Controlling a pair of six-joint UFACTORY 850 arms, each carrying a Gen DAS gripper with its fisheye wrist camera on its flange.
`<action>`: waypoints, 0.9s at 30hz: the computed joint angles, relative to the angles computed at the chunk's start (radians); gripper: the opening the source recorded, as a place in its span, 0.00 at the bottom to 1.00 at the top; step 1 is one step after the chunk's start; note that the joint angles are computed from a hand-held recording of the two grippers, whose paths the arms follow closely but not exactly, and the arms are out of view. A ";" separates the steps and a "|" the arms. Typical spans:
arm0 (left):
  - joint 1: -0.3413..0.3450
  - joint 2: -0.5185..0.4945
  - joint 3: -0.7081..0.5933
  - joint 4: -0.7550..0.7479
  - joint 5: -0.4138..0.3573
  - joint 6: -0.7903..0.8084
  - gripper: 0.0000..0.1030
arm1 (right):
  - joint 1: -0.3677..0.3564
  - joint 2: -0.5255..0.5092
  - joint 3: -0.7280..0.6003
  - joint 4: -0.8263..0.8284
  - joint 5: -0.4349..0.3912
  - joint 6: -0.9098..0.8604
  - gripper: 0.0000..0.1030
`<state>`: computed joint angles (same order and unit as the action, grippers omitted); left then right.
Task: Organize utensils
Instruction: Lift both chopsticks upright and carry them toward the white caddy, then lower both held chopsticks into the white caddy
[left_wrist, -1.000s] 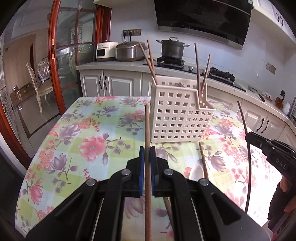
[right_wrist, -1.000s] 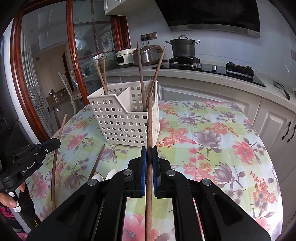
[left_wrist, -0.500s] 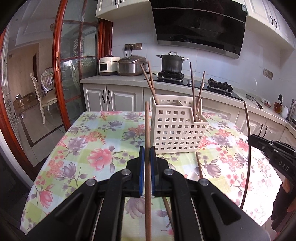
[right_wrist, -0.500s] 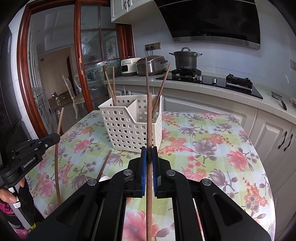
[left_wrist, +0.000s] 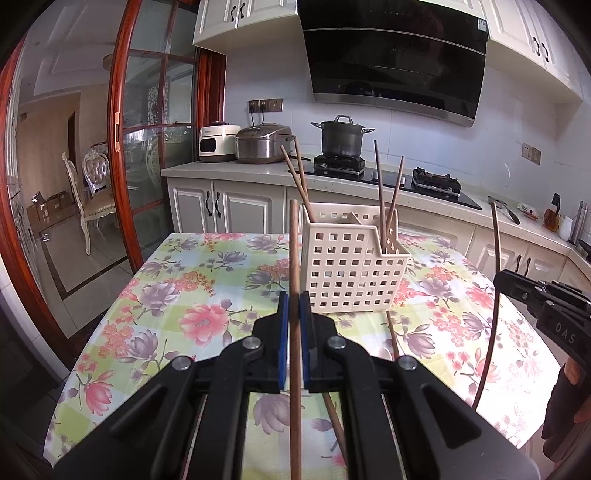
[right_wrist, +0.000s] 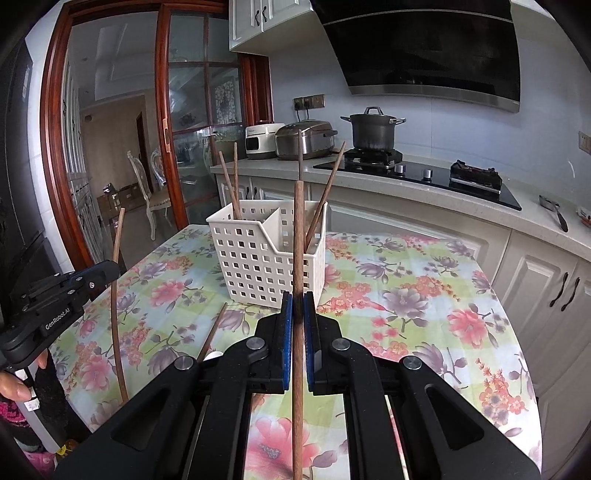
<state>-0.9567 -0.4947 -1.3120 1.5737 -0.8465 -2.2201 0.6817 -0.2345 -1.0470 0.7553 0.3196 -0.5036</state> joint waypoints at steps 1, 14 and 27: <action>-0.001 0.001 0.001 0.001 -0.002 0.000 0.06 | 0.001 0.002 0.002 -0.001 0.001 0.000 0.06; -0.013 0.007 0.007 0.020 -0.030 -0.010 0.06 | 0.007 0.027 0.021 -0.032 0.017 0.027 0.06; -0.016 0.007 0.009 0.036 -0.050 -0.025 0.06 | 0.012 0.036 0.027 -0.031 0.023 0.025 0.06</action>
<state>-0.9724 -0.4878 -1.3035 1.6097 -0.8965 -2.2448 0.6939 -0.1989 -1.0202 0.7244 0.3423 -0.4783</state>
